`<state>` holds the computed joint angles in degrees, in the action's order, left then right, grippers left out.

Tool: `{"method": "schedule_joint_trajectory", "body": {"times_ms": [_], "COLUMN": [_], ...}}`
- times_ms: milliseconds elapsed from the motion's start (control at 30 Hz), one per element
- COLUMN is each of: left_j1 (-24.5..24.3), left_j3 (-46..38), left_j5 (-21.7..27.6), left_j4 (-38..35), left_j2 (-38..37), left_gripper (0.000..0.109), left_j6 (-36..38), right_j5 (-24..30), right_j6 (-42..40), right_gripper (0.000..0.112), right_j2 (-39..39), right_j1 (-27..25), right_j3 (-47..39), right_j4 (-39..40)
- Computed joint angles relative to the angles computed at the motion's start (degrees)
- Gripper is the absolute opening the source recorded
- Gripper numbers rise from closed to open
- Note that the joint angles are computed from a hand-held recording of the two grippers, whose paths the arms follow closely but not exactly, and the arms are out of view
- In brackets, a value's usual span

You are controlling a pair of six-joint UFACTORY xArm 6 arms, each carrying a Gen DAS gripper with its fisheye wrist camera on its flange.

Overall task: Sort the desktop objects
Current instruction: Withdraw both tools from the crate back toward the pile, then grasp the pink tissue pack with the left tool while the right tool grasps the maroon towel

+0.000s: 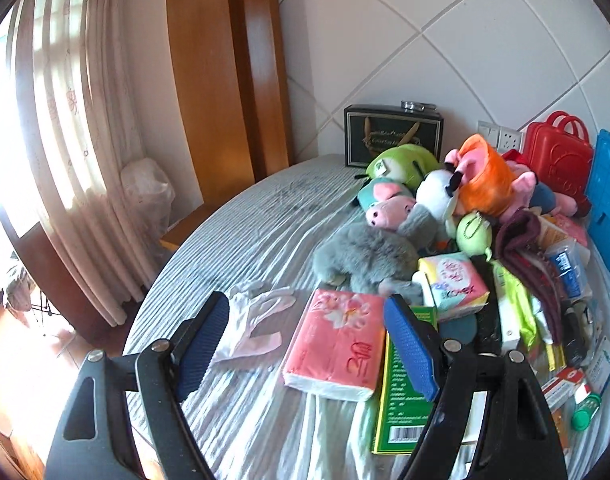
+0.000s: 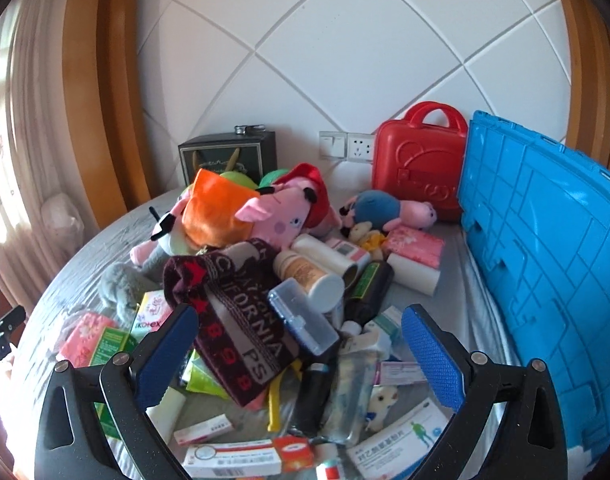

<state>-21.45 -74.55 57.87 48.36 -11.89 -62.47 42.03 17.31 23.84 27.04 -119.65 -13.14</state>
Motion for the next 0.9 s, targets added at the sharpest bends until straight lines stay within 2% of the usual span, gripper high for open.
{"method": "schedule_joint_trajectory", "body": {"times_ms": [167, 367, 567, 667, 900], "left_j1": [3.6, 6.0, 8.2, 8.2, 9.8], "left_j3": [4.2, 4.3, 4.1, 1.8, -7.2], "left_j5": [-3.7, -8.3, -13.4, -13.2, -8.4], "left_j4": [-6.4, -13.6, -23.8, -24.6, -27.3], "left_j2": [-0.3, 4.1, 7.3, 9.8, 17.1], "left_gripper": [0.080, 0.080, 0.080, 0.081, 0.087], "left_j6": [2.9, 10.8, 20.6, 23.3, 28.1], "right_j5": [3.0, 6.8, 10.3, 11.5, 13.6], "right_j6": [-1.4, -2.9, -2.1, -0.8, 0.6], "right_gripper": [0.103, 0.103, 0.103, 0.103, 0.103], "right_j2": [4.4, 9.0, 11.6, 12.2, 14.4], "right_j1": [2.2, 4.5, 5.4, 5.6, 5.9], "right_j3": [-4.1, -8.9, -11.8, -12.4, -15.5], "right_j4": [0.8, 1.1, -0.7, -1.6, -2.2]}}
